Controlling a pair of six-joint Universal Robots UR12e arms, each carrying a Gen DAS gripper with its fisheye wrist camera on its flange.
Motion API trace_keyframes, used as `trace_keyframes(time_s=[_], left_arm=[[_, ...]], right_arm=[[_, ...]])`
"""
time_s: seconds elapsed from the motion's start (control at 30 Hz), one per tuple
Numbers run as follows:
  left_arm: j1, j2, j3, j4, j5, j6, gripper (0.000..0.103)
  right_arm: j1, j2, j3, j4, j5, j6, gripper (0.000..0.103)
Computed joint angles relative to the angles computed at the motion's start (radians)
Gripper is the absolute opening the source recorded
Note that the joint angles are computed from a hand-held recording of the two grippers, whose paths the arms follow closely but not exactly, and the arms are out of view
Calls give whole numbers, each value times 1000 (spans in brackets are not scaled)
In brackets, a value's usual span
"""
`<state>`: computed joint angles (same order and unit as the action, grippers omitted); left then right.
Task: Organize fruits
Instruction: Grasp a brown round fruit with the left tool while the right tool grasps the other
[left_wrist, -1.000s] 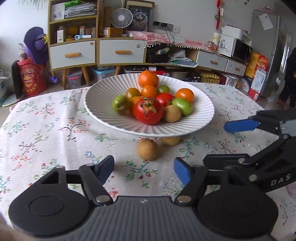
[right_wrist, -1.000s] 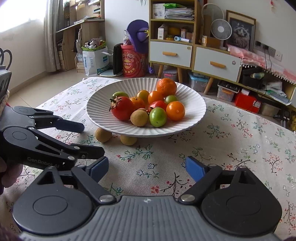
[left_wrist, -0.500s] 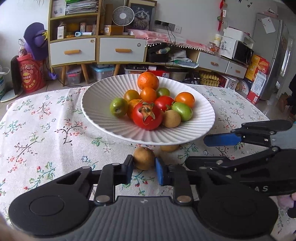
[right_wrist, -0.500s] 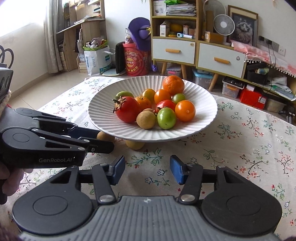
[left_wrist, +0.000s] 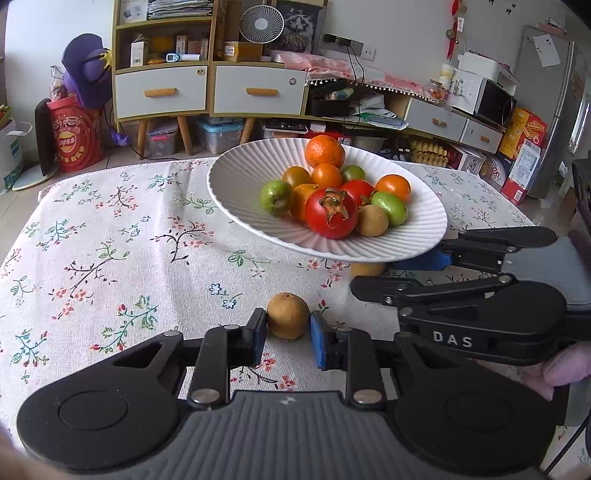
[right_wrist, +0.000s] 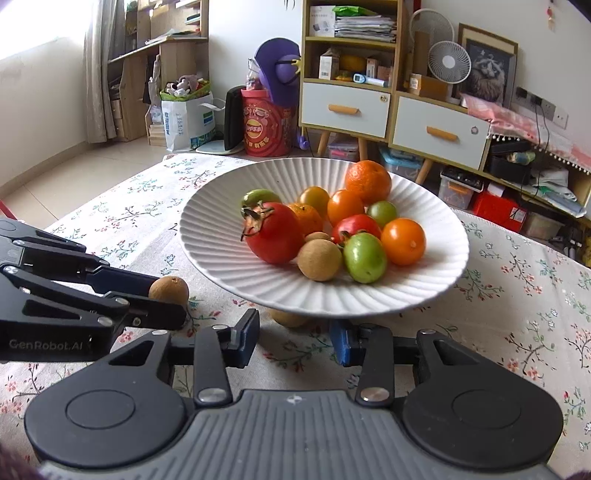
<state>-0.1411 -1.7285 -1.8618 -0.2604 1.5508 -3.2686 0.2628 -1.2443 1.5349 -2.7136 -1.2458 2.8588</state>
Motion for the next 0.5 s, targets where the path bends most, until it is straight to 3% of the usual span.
trace_keyframes(time_s=[0.23, 0.5], left_arm=[[-2, 2, 1, -6, -2, 3, 24], [-2, 3, 4, -15, -5, 13, 24]], right_arm=[[3, 2, -3, -6, -22, 19, 24], [-7, -10, -4, 39, 18, 2, 24]])
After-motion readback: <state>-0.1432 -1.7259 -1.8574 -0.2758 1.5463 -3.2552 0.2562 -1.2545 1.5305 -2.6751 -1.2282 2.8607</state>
